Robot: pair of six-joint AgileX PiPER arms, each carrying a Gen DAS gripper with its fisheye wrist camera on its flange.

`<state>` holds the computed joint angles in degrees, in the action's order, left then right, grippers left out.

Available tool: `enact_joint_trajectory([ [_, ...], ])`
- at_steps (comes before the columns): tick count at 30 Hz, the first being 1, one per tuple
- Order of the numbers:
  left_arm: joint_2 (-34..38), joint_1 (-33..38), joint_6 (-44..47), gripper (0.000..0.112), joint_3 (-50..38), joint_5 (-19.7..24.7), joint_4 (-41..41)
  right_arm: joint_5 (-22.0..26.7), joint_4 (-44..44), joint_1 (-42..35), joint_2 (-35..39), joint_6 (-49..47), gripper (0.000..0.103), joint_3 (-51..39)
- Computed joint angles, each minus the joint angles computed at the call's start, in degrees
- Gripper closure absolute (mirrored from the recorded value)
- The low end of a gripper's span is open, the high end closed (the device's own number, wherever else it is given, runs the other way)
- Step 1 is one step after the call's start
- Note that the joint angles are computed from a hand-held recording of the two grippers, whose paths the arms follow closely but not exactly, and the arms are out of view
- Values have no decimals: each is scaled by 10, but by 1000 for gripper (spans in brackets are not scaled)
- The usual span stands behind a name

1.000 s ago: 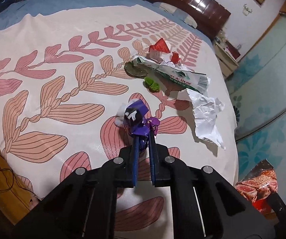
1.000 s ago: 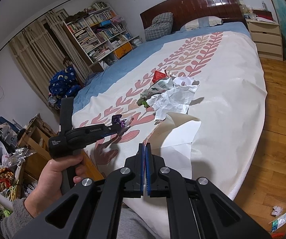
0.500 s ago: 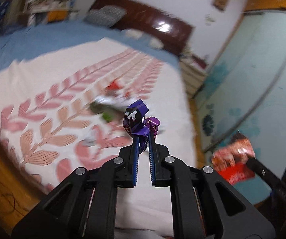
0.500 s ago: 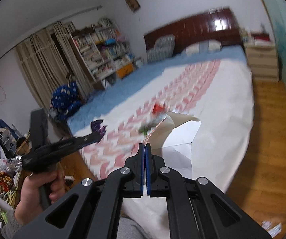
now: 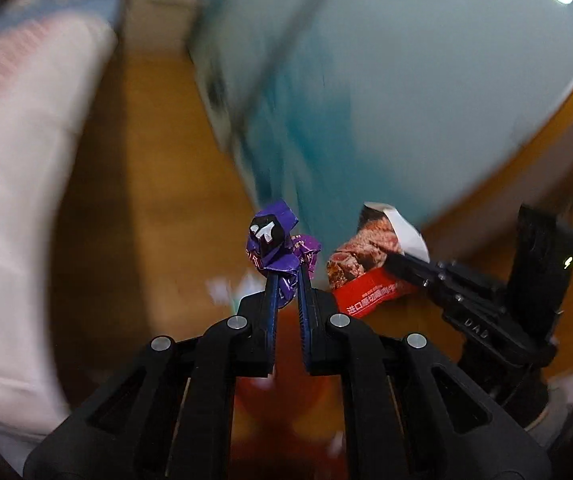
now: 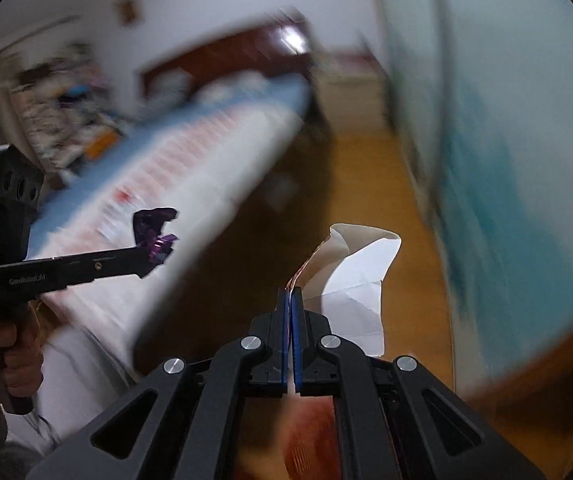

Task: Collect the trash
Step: 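Carry wrapper and snack bag to the wastebasket and open both grippers, then grasp the white tissue with left gripper while right gripper grasps white plastic bag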

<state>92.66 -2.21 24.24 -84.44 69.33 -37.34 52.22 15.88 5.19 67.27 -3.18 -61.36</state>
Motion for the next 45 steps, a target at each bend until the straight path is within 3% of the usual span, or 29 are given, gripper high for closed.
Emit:
enact_joint_trajectory([
  [3,83,-100,-21,103,32,-35,47,-43,48,-102,0,-92,100,165],
  [7,200,-180,-56,103,30,-61,91,-126,128,-160,49,-194,99,311],
  [14,250,-222,-69,103,12,-60,128,-202,216,-185,112,-306,92,383],
  [15,254,-224,-76,100,8,-59,131,-204,211,-186,106,-305,72,385],
  [17,258,-218,-78,79,10,-60,130,-188,178,-178,84,-263,38,365],
  [18,254,-216,-84,53,15,-62,126,-185,161,-172,74,-245,44,362],
  [19,244,-212,-89,46,21,-62,114,-184,145,-164,73,-233,50,358],
  [20,239,-207,-87,46,27,-66,107,-183,120,-152,72,-206,55,346],
  [26,183,-170,-79,46,42,-74,95,-142,64,-128,28,-121,55,292],
  [29,128,-112,-49,46,49,-70,74,-125,23,-90,15,-53,54,237],
  [34,2,63,17,46,38,-59,46,-113,-115,65,46,122,53,72],
  [38,-75,277,83,46,12,-36,10,-102,-173,188,137,196,53,-119],
  [40,-82,386,128,41,-7,-8,-25,-95,-184,245,195,213,53,-227],
  [45,-56,621,249,27,-24,-21,-101,-63,-220,375,360,231,48,-500],
])
